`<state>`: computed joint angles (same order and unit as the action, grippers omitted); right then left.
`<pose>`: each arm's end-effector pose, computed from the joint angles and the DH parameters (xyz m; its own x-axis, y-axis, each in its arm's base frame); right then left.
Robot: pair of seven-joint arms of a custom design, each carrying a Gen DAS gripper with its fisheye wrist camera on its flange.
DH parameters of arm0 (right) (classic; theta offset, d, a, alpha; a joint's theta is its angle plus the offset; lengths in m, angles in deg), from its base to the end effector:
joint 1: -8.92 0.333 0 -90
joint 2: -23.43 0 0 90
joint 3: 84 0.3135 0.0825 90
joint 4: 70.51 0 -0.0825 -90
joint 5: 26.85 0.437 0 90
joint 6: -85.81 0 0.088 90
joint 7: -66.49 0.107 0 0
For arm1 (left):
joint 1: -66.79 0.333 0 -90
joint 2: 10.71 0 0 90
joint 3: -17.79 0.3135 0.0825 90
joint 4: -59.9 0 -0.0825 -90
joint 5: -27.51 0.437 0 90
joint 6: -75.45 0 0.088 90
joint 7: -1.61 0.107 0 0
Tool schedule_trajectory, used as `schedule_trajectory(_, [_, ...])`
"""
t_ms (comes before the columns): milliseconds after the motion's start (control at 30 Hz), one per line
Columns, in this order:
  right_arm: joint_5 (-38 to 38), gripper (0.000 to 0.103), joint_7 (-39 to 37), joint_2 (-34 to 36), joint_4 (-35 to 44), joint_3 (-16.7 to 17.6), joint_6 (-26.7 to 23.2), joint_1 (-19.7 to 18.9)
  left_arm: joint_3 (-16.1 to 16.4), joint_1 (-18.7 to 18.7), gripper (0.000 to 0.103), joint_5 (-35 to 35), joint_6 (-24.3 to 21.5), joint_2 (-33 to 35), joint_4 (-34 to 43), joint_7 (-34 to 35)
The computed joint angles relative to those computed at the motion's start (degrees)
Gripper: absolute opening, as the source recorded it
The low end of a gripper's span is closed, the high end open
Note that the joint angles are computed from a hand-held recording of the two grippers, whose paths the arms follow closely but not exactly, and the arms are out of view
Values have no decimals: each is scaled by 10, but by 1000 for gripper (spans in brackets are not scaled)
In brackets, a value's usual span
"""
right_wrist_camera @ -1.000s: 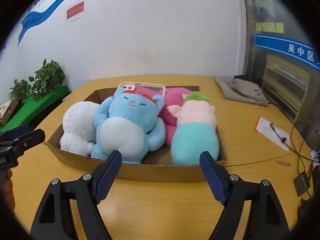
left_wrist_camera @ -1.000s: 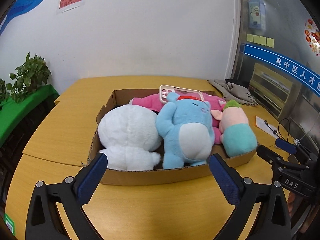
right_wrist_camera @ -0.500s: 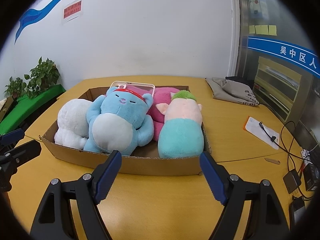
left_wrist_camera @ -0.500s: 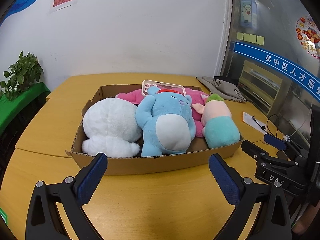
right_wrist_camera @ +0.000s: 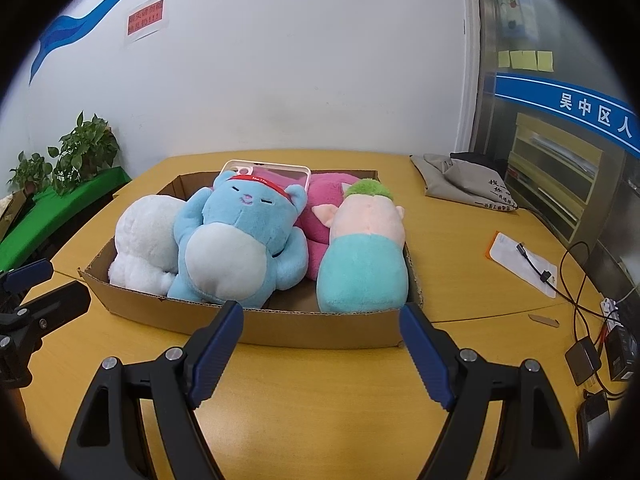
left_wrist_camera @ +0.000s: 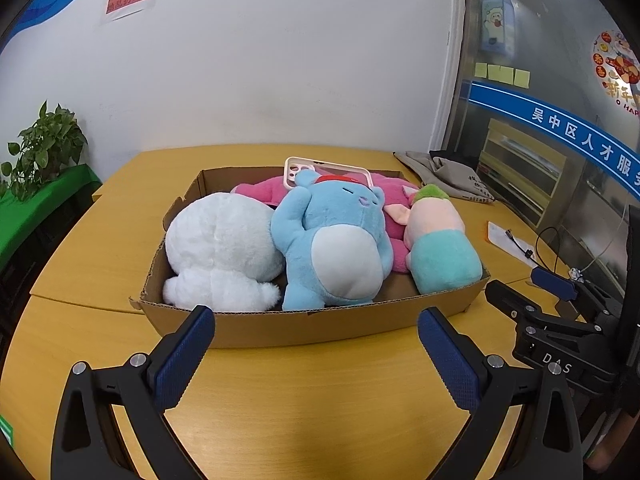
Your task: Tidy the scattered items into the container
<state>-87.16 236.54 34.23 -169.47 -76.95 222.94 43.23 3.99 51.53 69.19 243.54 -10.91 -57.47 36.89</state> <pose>0.5394 0.4579 0.5055 -0.0569 -0.9983 0.0139 -0.5773 0.0215 -0.8162 0.5378 -0.3477 0.5070 -0.2517 -0.9614 0.1113 -0.5912 0.0617 -0.8042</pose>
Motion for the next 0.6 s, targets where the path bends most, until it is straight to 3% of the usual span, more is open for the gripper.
schedule_trajectory(267, [8,80,-5,0,-2,2,2,0,-2,-3,103,-36,-6,0,-5,37])
schedule_trajectory(400, [9,80,-7,2,1,2,3,2,-3,-4,103,-17,-13,-1,-4,26])
schedule_trajectory(600, [4,80,3,2,1,1,-1,5,-4,-7,103,-61,-6,2,-8,63])
